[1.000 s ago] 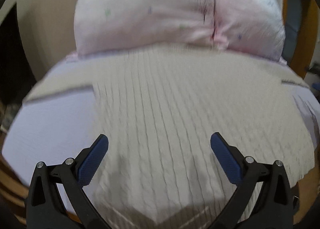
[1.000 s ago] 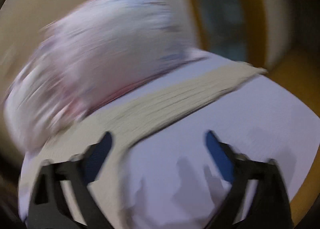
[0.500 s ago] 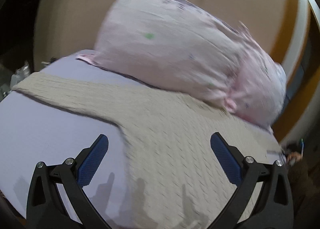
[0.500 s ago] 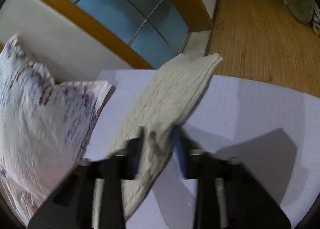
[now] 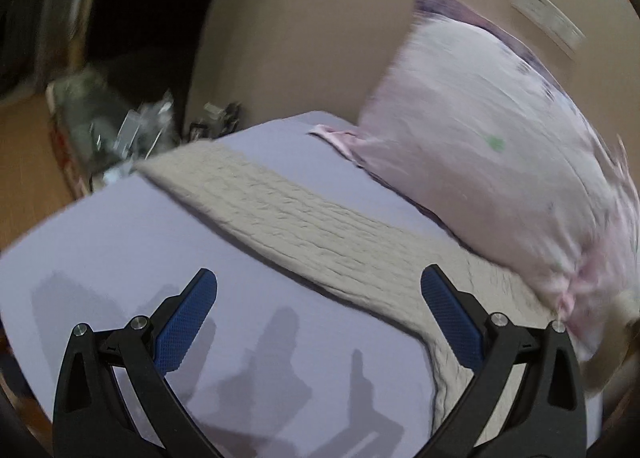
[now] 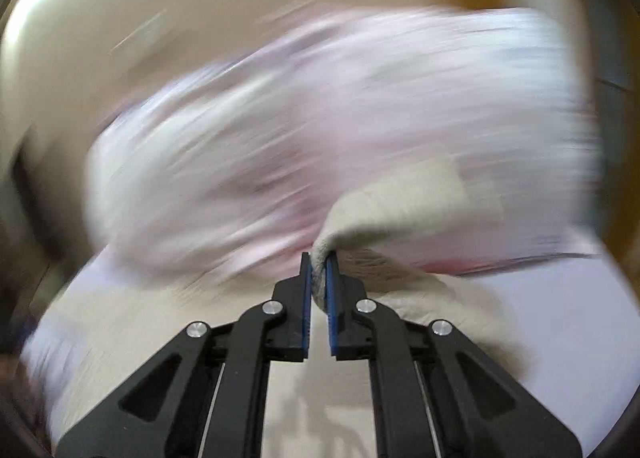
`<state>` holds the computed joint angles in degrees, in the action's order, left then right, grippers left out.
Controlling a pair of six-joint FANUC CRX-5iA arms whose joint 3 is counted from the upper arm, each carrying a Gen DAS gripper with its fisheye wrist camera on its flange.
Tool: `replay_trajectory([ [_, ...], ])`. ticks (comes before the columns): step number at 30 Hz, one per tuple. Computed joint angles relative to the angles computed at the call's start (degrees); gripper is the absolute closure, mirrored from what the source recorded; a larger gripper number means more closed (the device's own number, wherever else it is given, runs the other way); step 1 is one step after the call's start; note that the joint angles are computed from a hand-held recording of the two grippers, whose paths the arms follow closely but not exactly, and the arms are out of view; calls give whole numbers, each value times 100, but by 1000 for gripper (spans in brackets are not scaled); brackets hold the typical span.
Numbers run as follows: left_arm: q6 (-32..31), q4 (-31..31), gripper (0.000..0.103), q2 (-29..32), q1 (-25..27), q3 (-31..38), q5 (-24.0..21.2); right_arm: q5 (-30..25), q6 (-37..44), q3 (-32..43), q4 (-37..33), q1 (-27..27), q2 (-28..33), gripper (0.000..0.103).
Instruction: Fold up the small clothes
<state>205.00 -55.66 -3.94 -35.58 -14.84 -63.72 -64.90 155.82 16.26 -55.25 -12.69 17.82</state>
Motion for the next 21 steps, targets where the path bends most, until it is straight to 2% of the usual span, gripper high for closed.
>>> replay_trajectory([
  [1, 131, -21, 1, -75, 22, -97, 76, -327, -46, -150, 454, 382, -16, 90],
  [3, 259, 66, 1, -201, 209, -236, 261, -619, -165, -381, 1062, 832, -37, 76],
  [4, 305, 119, 4, -254, 293, -289, 337, -588, -145, -423, 1033, 837, -62, 72],
  [5, 459, 129, 7, -384, 437, -442, 561, -516, -90, -482, 927, 751, -114, 62],
  [6, 557, 207, 12, -451, 565, -531, 718, -397, -95, -493, 733, 575, -158, 45],
  [7, 594, 263, 15, -494, 672, -593, 837, -340, -239, -311, 632, 509, -43, 38],
  [8, 676, 403, 17, -607, 946, -764, 1142, -382, -382, -134, 534, 398, 64, 33],
  [10, 697, 684, 22, -713, 1397, -980, 1562, -558, -644, 199, 424, 126, 263, 33],
  [13, 1026, 546, 26, -798, 1596, -1108, 1629, -434, -770, 323, 352, -77, 318, 31],
  [15, 1074, 499, 26, -901, 1894, -1238, 1863, -462, -808, 438, 198, -258, 410, 29],
  [17, 677, 696, 26, -953, 2314, -1303, 2162, -580, -833, 524, -31, -508, 441, 28],
  [18, 345, 898, 34, -962, 2547, -1311, 2272, -564, -835, 543, -104, -566, 445, 26],
  [19, -101, 1243, 55, -921, 2773, -1258, 2209, -562, -818, 557, -142, -611, 455, 26],
  [20, -577, 1635, 70, -841, 2971, -1160, 2023, -566, -794, 586, -169, -658, 482, 26],
  [21, -764, 1767, 92, -796, 3017, -1059, 1834, -565, -752, 618, -206, -708, 500, 26],
])
